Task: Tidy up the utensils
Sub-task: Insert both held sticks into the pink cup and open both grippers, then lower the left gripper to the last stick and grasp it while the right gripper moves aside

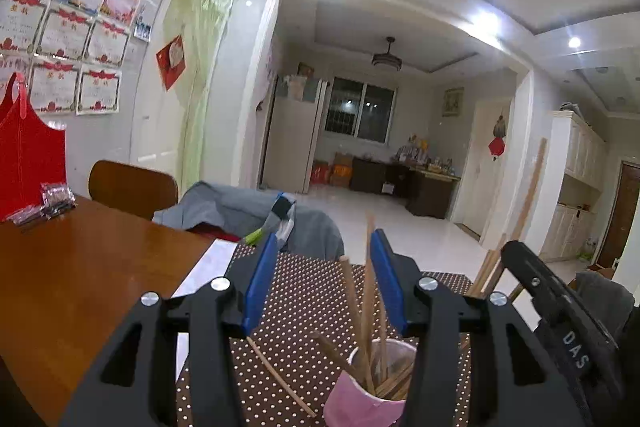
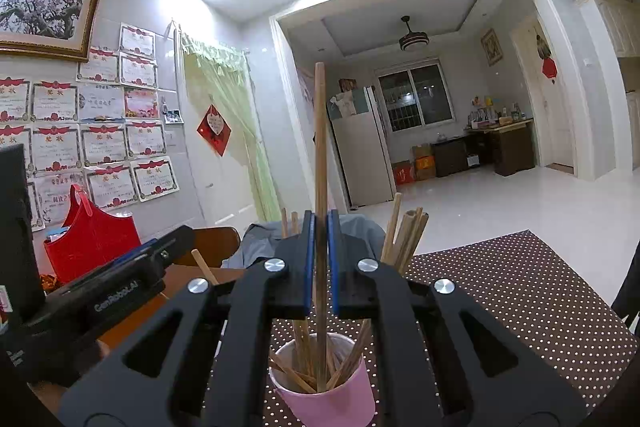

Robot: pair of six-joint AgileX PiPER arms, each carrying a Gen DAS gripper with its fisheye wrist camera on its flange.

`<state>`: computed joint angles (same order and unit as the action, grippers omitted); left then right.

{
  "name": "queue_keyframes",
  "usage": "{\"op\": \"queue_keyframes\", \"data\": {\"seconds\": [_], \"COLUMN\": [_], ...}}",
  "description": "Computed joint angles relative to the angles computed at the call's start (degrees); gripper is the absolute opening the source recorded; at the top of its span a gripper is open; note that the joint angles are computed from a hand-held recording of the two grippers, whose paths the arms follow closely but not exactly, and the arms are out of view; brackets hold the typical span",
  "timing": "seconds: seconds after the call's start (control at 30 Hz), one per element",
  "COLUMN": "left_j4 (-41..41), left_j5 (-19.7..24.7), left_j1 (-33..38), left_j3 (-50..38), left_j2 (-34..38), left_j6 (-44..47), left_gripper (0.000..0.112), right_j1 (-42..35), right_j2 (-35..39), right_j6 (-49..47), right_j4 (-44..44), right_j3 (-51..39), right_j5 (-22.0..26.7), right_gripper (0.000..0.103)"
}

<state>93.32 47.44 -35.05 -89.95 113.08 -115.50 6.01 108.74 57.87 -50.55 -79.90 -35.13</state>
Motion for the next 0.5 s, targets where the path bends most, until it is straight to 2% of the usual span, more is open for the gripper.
{"op": "queue_keyframes", "data": {"seconds": [0.33, 0.5], "left_j4": [-6.9, -6.8], "left_j5": [-1.5, -3.2], "left_j1": [1.6, 2.2], "left_j3": [-2.2, -0.5], "left_j2": [0.6, -1.2], "left_j6": [6.0, 4.5], "left_gripper": [0.048, 0.048], "right_j1": [1.2, 1.9], "right_j2": [0.8, 1.9], "right_j6": [0.1, 7.3], "right_j4": [-1.9, -9.7], "right_j3": [-1.1, -3.9], "right_j5": [2.2, 5.2], "right_gripper": [0.007, 0.007]}}
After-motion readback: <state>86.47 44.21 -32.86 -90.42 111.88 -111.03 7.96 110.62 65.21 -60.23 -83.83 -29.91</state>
